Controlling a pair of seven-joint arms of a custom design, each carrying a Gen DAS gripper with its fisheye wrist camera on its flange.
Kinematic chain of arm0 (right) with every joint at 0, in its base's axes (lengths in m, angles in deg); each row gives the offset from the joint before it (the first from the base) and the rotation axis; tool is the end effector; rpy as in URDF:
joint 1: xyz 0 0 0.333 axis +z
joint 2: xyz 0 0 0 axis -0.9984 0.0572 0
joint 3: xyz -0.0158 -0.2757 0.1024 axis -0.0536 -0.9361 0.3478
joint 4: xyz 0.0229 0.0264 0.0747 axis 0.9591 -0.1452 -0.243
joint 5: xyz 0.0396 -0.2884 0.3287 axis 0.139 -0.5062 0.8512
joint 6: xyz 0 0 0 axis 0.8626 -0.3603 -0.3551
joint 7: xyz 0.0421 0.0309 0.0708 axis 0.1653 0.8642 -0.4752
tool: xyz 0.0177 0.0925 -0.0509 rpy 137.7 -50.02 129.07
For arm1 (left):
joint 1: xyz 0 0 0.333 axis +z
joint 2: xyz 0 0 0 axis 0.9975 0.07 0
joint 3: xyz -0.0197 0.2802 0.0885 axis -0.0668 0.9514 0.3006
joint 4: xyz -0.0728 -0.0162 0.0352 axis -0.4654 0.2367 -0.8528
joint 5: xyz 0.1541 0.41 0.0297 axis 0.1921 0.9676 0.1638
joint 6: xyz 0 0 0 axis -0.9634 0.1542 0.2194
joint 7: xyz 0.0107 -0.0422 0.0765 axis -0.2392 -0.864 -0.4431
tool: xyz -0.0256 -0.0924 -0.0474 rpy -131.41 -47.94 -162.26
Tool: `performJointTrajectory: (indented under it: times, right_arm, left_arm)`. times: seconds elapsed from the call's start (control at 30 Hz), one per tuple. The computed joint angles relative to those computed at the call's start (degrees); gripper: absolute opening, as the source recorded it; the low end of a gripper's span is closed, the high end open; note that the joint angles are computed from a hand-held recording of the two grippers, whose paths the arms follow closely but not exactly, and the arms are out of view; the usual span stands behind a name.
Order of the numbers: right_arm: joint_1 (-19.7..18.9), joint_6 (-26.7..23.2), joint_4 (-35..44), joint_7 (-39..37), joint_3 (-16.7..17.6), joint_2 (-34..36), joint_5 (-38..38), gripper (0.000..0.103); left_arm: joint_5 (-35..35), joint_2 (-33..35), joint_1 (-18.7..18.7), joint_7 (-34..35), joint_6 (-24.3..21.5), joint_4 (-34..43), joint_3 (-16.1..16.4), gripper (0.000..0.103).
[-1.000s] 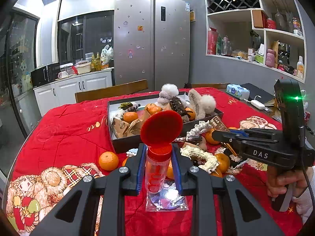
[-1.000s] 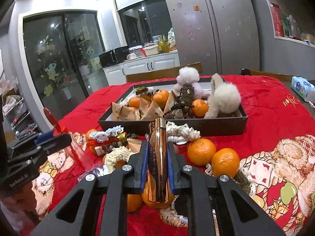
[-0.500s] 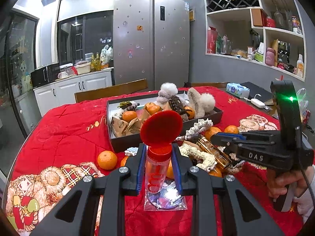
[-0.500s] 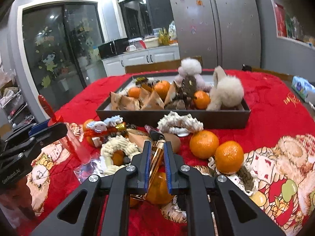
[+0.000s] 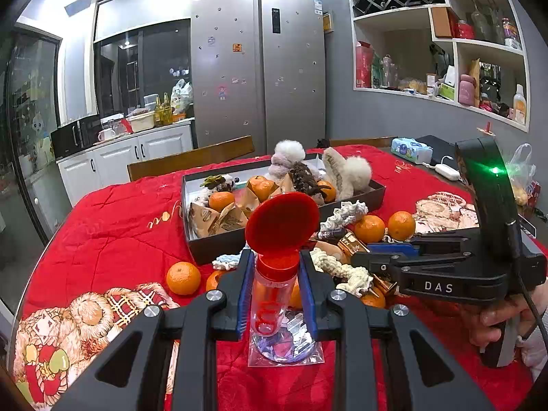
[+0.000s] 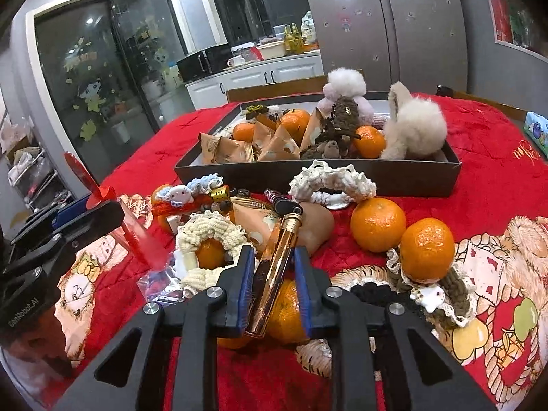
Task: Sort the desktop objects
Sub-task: 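Raise the gold bar higher with the right tool while the left tool holds the bottle, then carry the bottle in the left tool over the tray while the right tool carries the gold bar there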
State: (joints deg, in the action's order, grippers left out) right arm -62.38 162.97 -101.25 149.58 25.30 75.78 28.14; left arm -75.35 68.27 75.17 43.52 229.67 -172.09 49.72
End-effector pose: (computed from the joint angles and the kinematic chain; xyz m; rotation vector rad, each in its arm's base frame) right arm 0.4672 0.2906 0.2946 -1.8043 1.4269 -0.3917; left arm 0.4374 -0.1920 0.3207 -1.2556 1.9234 -1.1189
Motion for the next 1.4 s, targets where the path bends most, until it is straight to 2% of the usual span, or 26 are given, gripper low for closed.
performJointTrajectory:
  times: [0.23, 0.6, 0.67, 0.87, 1.0, 1.1, 1.17, 1.27, 1.4]
  right_arm:
    - [-2.50, 0.83, -0.81, 5.71, 0.99, -0.39, -5.97, 0.019]
    - [-1.58, 2.05, -1.53, 6.95, 0.22, -1.47, -6.29, 0.017]
    - [-2.92, 2.93, -2.08, 10.86, 0.55, -1.88, -10.16, 0.017]
    - [-2.99, 4.01, -2.72, 14.06, -0.14, -2.68, -13.50, 0.017]
    - [-2.51, 4.58, -2.89, 14.52, -0.44, -3.09, -14.33, 0.017]
    - [-2.68, 5.11, -3.07, 16.57, -0.66, -3.60, -16.68, 0.017]
    - [-2.69, 5.72, -3.26, 18.32, -0.82, -4.04, -18.33, 0.017]
    - [-1.73, 5.06, -2.84, 17.35, -0.86, -4.27, -17.19, 0.017]
    - [-2.93, 2.91, -1.05, 23.55, -0.99, -3.92, -24.36, 0.017]
  left_arm:
    - [0.86, -0.38, 0.13, -0.62, -0.40, -0.15, 0.11, 0.027]
    - [2.27, -0.88, 0.69, -2.90, -0.64, -0.39, 0.31, 0.026]
    - [2.76, -1.14, 0.78, -3.61, -0.59, -0.54, 0.48, 0.026]
    - [5.05, -2.25, 1.24, -5.75, -0.17, -1.17, 0.79, 0.026]
    - [7.75, -4.15, 1.49, -8.60, -0.28, -2.21, 1.33, 0.026]
    - [14.67, -5.49, 1.49, -15.12, 0.34, -2.90, 3.54, 0.026]
    - [15.95, -6.36, 1.95, -16.84, -0.17, -3.27, 3.37, 0.026]
    - [18.62, -7.06, 2.25, -19.31, -1.82, -3.12, 3.78, 0.026]
    - [21.31, -7.17, 2.81, -21.81, -4.97, -1.81, 3.92, 0.026]
